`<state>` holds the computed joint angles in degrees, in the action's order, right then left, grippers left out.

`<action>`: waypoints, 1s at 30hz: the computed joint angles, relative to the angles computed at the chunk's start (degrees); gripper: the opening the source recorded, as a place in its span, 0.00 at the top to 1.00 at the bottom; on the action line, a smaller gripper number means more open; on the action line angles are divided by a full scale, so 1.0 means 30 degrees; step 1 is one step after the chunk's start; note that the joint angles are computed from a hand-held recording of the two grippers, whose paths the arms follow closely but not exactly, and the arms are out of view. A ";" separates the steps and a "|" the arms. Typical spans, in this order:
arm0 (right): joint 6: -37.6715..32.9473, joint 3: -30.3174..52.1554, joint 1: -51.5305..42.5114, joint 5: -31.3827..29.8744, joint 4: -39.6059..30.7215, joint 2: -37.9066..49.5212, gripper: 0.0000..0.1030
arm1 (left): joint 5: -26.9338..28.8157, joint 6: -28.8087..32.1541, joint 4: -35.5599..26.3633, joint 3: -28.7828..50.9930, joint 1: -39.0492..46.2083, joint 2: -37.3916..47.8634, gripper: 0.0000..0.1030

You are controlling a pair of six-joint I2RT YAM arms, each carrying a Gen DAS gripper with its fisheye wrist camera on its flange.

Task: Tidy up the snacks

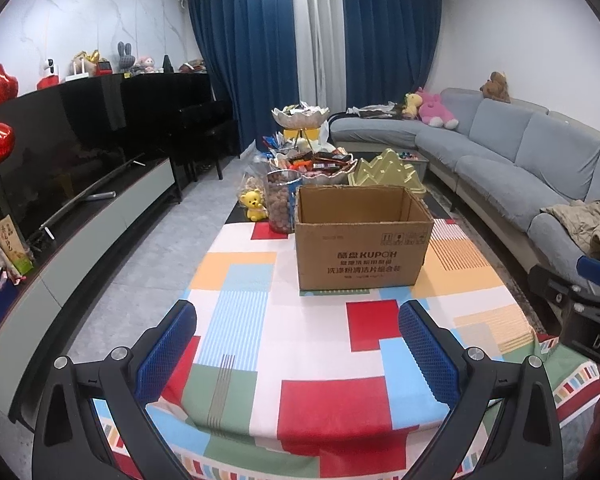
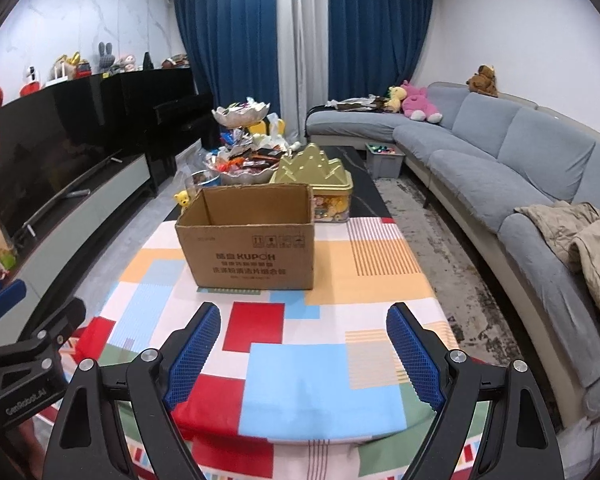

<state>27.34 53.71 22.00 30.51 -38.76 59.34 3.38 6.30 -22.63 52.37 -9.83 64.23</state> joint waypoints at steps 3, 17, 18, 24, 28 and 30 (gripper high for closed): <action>0.0704 -0.0075 0.0589 0.0655 -0.0782 -0.0557 0.17 | 0.0114 0.0014 -0.0353 -0.0260 0.0119 -0.0572 0.00; 0.2104 -0.0084 0.1657 0.1731 -0.2363 -0.1571 0.17 | 0.0265 -0.0069 -0.0855 -0.1040 0.0388 -0.2073 0.00; 0.2176 -0.0112 0.1683 0.1756 -0.2434 -0.1641 0.17 | 0.0238 -0.0068 -0.0856 -0.1134 0.0387 -0.2204 0.00; 0.2159 -0.0155 0.1930 0.1983 -0.2608 -0.1940 0.17 | 0.0481 -0.0001 -0.1295 -0.1407 0.0658 -0.3018 0.00; 0.2162 -0.0055 0.2030 0.2089 -0.2714 -0.1982 0.17 | 0.0497 -0.0009 -0.1251 -0.1384 0.0658 -0.2955 0.00; 0.2160 -0.0019 0.2102 0.2137 -0.2772 -0.2029 0.17 | 0.0566 0.0013 -0.1422 -0.1404 0.0687 -0.3126 0.00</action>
